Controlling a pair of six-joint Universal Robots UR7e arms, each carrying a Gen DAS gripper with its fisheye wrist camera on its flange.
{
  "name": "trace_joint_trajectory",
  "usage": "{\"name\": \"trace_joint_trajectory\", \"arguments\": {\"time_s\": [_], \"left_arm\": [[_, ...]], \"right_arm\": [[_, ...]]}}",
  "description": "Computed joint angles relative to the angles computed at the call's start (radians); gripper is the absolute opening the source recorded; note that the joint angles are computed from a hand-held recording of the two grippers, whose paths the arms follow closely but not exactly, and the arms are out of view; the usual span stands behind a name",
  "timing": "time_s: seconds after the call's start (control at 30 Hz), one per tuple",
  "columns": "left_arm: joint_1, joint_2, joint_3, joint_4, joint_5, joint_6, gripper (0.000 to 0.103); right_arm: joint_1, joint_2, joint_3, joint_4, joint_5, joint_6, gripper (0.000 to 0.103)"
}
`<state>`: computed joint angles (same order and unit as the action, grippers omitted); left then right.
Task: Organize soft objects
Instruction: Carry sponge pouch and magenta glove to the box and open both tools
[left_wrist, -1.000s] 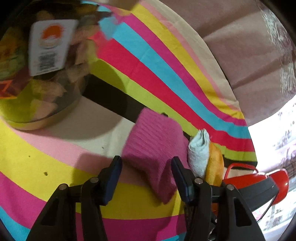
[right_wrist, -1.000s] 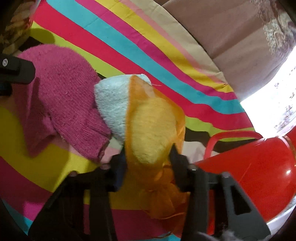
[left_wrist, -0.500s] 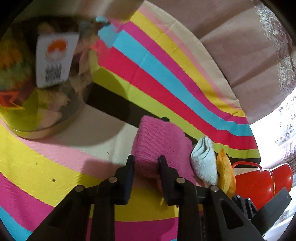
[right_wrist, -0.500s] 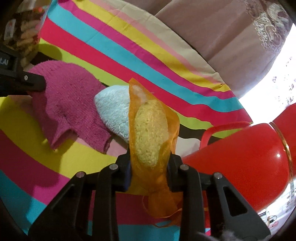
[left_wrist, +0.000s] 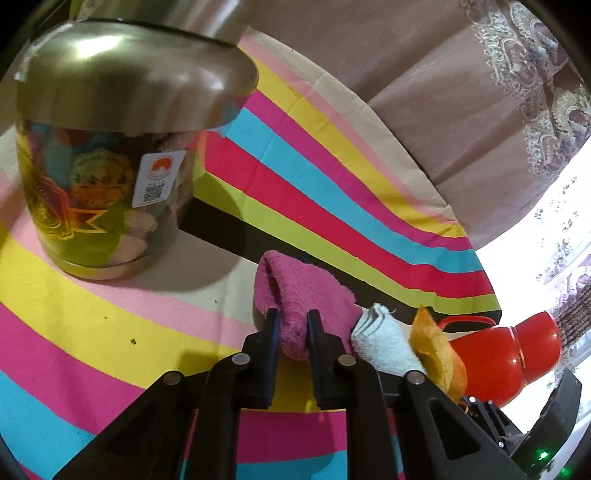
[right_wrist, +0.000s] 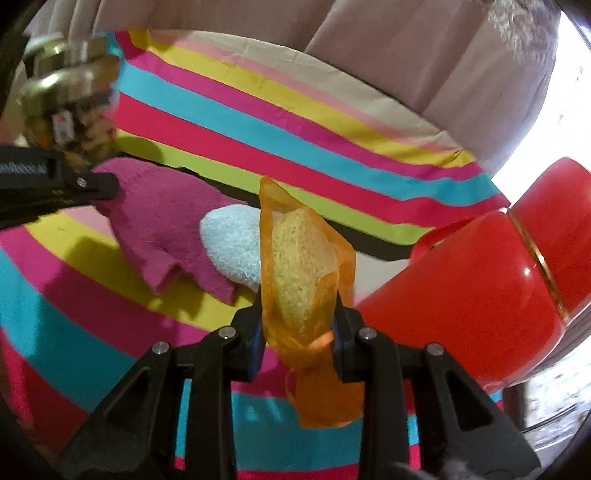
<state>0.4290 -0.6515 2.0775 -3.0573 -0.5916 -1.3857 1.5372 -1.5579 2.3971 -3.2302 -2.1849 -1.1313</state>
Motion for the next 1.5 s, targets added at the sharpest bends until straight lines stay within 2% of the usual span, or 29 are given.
{"name": "trace_joint_trajectory", "arguments": {"time_s": [0.1,0.13,0.2,0.33,0.43,0.5,0.7,0.9,1.1,1.3,1.5], "left_arm": [[-0.027,-0.018,0.028,0.005,0.008,-0.025,0.015],[-0.040,-0.029,0.035,0.033,0.013,-0.045,0.015],[-0.063,-0.047,0.048,0.083,0.019,-0.083,0.015],[-0.096,-0.073,0.064,0.160,0.023,-0.152,0.015],[-0.115,-0.087,0.076,0.204,0.023,-0.198,0.014],[-0.131,-0.093,0.081,0.226,0.025,-0.227,0.014],[-0.183,-0.124,0.095,0.318,0.046,-0.314,0.014],[-0.250,-0.155,0.134,0.427,0.033,-0.468,0.014],[-0.307,-0.184,0.145,0.499,0.052,-0.552,0.014],[-0.355,-0.201,0.131,0.575,0.072,-0.600,0.014],[-0.374,-0.182,0.098,0.553,0.079,-0.550,0.014]], "right_arm": [[-0.005,-0.084,-0.026,0.235,0.034,0.113,0.030],[-0.005,-0.098,-0.031,0.280,0.039,0.130,0.030],[-0.015,-0.145,-0.058,0.450,0.071,0.206,0.030],[-0.049,-0.201,-0.083,0.637,0.130,0.289,0.029],[-0.059,-0.213,-0.082,0.656,0.122,0.302,0.018],[-0.071,-0.228,-0.096,0.704,0.144,0.325,0.016],[-0.077,-0.274,-0.098,0.755,0.145,0.337,0.015],[-0.093,-0.356,-0.113,0.876,0.182,0.353,0.011],[-0.097,-0.416,-0.135,0.959,0.212,0.380,0.010],[-0.106,-0.477,-0.171,1.034,0.251,0.395,0.009],[-0.122,-0.529,-0.207,1.085,0.276,0.392,0.009]]}}
